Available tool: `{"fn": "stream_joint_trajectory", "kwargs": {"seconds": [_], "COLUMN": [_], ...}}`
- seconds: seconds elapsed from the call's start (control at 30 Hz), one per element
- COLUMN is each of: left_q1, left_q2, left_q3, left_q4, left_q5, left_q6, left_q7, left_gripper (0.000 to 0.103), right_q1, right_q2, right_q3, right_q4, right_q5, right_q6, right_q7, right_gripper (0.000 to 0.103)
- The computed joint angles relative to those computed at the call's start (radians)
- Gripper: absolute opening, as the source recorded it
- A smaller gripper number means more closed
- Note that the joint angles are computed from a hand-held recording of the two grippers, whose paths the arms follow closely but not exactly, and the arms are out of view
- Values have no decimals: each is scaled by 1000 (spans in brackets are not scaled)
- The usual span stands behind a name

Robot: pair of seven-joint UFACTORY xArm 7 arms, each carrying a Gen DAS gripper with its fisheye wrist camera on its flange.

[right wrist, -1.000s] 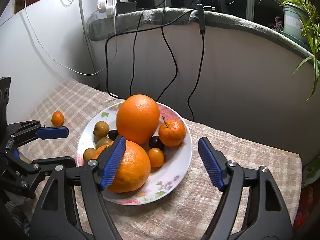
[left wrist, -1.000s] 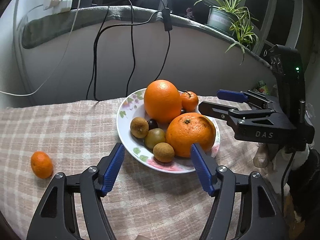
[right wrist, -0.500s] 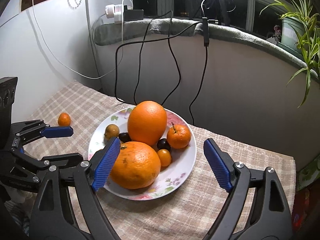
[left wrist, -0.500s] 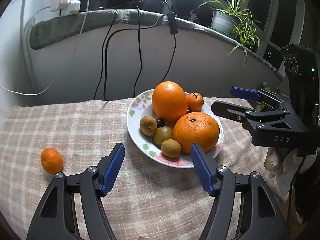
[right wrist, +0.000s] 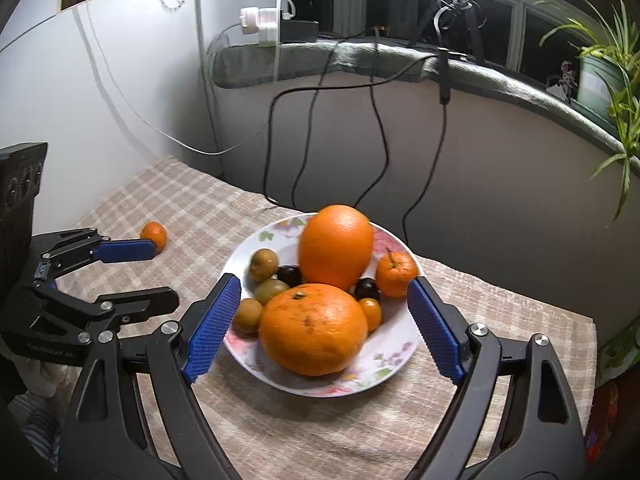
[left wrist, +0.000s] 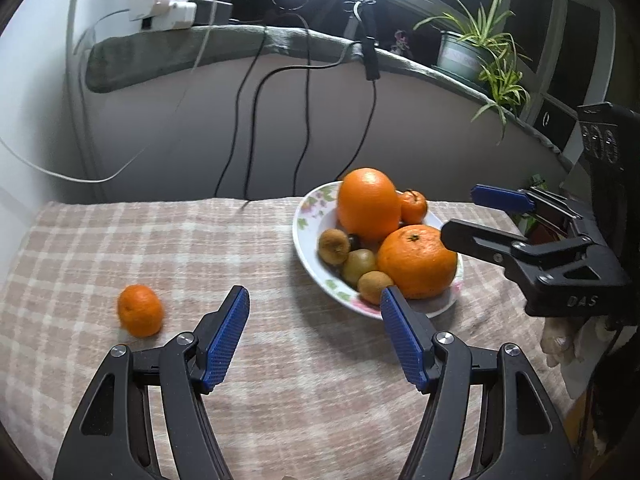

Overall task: Organize fruits
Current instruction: 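Withdraw both grippers and move the right gripper toward the last loose mandarin, then close the right gripper around the last mandarin orange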

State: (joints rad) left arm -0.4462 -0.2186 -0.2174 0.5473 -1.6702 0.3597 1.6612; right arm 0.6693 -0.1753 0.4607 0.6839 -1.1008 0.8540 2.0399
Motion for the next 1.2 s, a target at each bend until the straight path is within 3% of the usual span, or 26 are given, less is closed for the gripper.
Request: {"fn": "stream_joint_trajectory", "kwargs": {"seconds": [0.4,0.73,0.97,1.2], "left_q1": [87,164,210,241], "left_q2": [49,121,151,162], "left_q3": [65,106,130,139], "left_q4": [7,41,60,55], "left_q5": [35,83,138,151], "left_q6": [4,23,85,91], "left_q7": [17,-1,-49,-43], "left_gripper": [67,55,43,40], "right_q1": [40,97,126,137], "right_q2": [151,293,378,441], "right_q3": [-43,-121,-174,-225], "right_q4": [138,270,350,411], "right_q5": [-115,-189,-197,-208], "right_q6": [-41,-122,-191,-279], "right_q7": [7,-28,-71,-67], "right_gripper": [87,87,77,67]}}
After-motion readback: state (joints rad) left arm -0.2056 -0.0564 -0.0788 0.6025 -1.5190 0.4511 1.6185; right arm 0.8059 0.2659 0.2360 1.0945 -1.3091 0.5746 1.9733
